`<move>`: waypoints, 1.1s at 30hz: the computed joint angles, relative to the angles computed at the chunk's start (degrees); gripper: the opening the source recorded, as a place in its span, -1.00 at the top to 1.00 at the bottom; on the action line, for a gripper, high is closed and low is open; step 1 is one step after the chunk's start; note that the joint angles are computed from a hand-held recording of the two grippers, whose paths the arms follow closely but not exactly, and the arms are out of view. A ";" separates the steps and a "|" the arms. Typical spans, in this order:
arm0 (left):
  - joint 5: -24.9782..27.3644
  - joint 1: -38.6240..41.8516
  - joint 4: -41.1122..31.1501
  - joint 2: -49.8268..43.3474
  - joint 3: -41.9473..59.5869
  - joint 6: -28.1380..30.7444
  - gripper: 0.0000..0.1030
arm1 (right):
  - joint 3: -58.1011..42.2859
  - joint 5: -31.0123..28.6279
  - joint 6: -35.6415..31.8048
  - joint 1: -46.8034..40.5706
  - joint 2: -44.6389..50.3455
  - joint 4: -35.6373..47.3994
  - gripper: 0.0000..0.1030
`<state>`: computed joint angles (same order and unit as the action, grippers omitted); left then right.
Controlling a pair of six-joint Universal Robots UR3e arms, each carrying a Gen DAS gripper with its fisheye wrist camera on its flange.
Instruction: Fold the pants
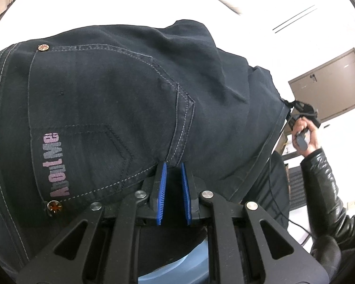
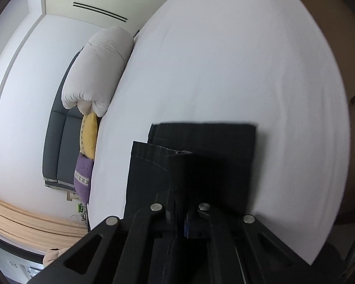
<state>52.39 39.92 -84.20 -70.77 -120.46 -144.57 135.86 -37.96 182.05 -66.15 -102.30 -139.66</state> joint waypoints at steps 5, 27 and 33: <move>-1.59 -0.99 0.79 -0.64 -0.15 -0.83 0.75 | 1.38 0.60 -0.88 -3.64 2.00 -2.27 0.93; -3.30 5.97 -4.65 0.25 -1.91 6.09 0.76 | -3.20 -1.41 -21.34 -10.08 -0.66 17.41 0.94; -3.48 8.67 -7.21 2.15 -2.55 8.94 0.75 | -2.07 -4.40 -20.20 -12.67 -11.87 22.10 0.61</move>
<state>48.91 48.59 -91.41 -68.62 -123.01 -135.63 133.79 -42.36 161.85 -78.82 -114.17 -117.56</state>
